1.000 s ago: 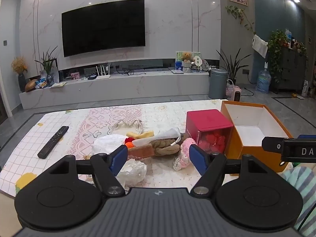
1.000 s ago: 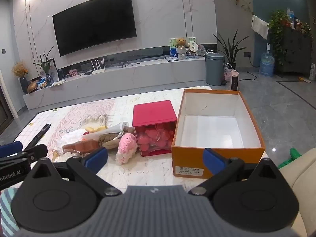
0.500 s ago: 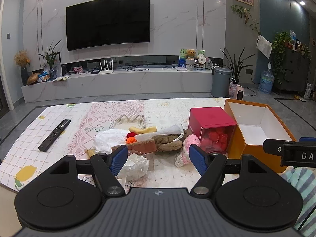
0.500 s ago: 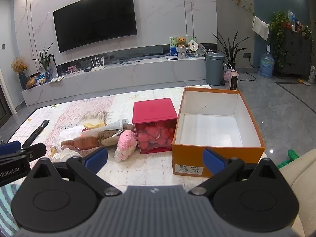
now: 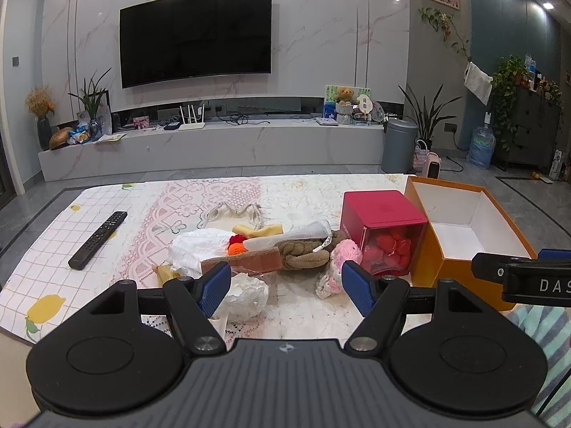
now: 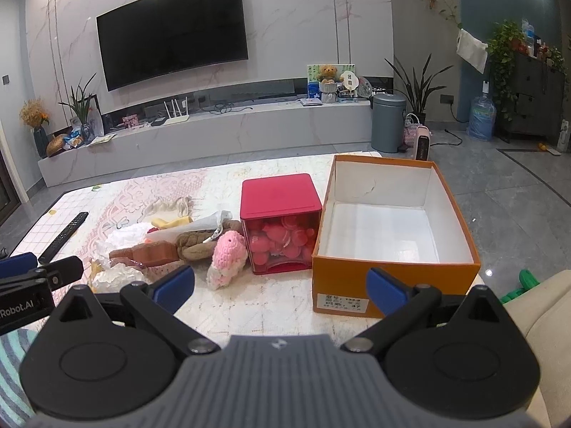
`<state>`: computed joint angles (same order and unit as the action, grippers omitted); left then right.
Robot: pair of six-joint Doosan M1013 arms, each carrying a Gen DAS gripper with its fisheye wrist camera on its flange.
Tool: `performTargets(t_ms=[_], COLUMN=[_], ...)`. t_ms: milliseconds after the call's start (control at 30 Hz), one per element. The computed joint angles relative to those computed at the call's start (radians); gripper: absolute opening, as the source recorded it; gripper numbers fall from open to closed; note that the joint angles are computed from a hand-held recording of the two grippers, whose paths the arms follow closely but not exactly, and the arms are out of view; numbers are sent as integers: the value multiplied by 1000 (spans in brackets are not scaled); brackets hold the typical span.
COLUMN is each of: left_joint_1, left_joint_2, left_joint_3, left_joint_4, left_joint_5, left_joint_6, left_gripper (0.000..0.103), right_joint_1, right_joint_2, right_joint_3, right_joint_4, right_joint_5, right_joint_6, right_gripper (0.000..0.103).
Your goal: Organize soft objects
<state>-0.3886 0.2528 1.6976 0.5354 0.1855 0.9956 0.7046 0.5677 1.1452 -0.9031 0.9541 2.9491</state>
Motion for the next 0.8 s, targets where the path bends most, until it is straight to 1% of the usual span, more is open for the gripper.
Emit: performTargets(t_ms=[167,433,800], left_joint_1=[0,3,2], left_joint_2=[2,1,1], left_joint_3=[2,0,0], left_joint_4=[-4,-45,-47], left_joint_5=[5,12,12], left_joint_6=[-2,33,35], left_gripper=[83,83,83], right_joint_1=[0,0,2], right_joint_2=[2,5,6], right_joint_3=[-2,-6,-7], right_joint_4=[4,11,11], right_joint_5=[-1,-4,-3], right_joint_6=[-8,-27,-30], right_gripper=[100,100,100])
